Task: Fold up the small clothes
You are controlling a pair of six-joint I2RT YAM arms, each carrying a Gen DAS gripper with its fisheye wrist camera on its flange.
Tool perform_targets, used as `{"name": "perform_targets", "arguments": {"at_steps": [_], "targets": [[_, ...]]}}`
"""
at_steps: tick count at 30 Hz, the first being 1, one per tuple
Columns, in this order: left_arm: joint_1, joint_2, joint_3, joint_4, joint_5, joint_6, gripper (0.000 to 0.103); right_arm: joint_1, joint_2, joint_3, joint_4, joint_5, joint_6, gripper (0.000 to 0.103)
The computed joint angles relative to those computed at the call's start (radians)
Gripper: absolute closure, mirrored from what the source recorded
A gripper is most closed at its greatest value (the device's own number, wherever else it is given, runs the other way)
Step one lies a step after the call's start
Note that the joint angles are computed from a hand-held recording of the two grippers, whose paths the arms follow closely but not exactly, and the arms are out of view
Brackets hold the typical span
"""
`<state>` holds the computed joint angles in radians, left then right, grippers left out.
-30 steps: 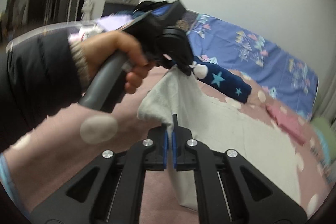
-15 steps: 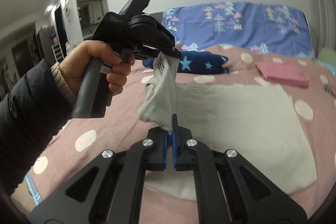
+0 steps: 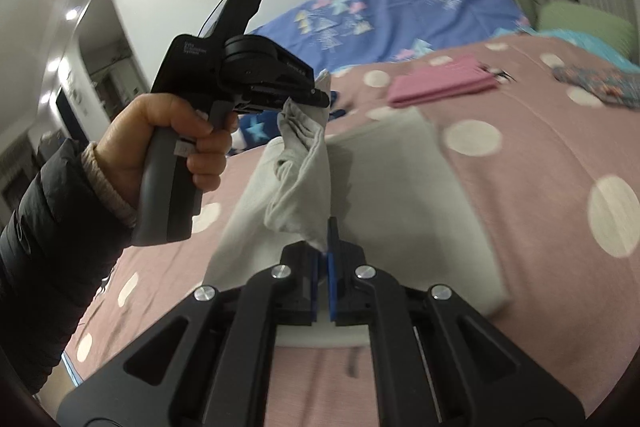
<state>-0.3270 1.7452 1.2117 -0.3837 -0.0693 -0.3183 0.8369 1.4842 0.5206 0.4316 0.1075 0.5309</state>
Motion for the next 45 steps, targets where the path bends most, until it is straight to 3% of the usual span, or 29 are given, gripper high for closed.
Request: {"name": "perform_targets", "arguments": {"at_steps": [15, 26, 29, 30, 35, 37, 40, 44, 45], "targets": [[-0.136, 0.312, 0.299, -0.113, -0.144, -0.018, 0.096, -0.169, 0.089, -0.156, 0.263, -0.223, 0.129, 0.1], [-0.169, 0.338, 0.321, -0.075, -0.167, -0.008, 0.096, -0.184, 0.078, -0.176, 0.302, -0.216, 0.16, 0.1], [-0.177, 0.382, 0.368, -0.116, -0.17, 0.009, 0.084, -0.195, 0.093, -0.179, 0.313, -0.239, 0.174, 0.1], [-0.18, 0.37, 0.355, -0.108, -0.167, 0.008, 0.072, -0.194, 0.086, -0.187, 0.314, -0.243, 0.179, 0.1], [-0.191, 0.15, 0.154, -0.018, -0.123, 0.025, 0.051, -0.213, 0.103, -0.18, 0.315, -0.284, 0.197, 0.099], [-0.212, -0.016, -0.012, 0.056, -0.151, 0.049, 0.043, -0.217, 0.109, -0.177, 0.316, -0.291, 0.199, 0.099], [-0.25, -0.268, -0.272, 0.123, -0.188, 0.092, 0.039, -0.228, 0.115, -0.174, 0.317, -0.309, 0.207, 0.095], [-0.329, -0.54, -0.562, 0.083, -0.27, 0.079, 0.035, -0.237, 0.111, -0.165, 0.283, -0.308, 0.209, 0.093], [-0.369, -0.593, -0.625, 0.047, -0.319, 0.06, 0.03, -0.238, 0.105, -0.163, 0.268, -0.298, 0.212, 0.08]]}}
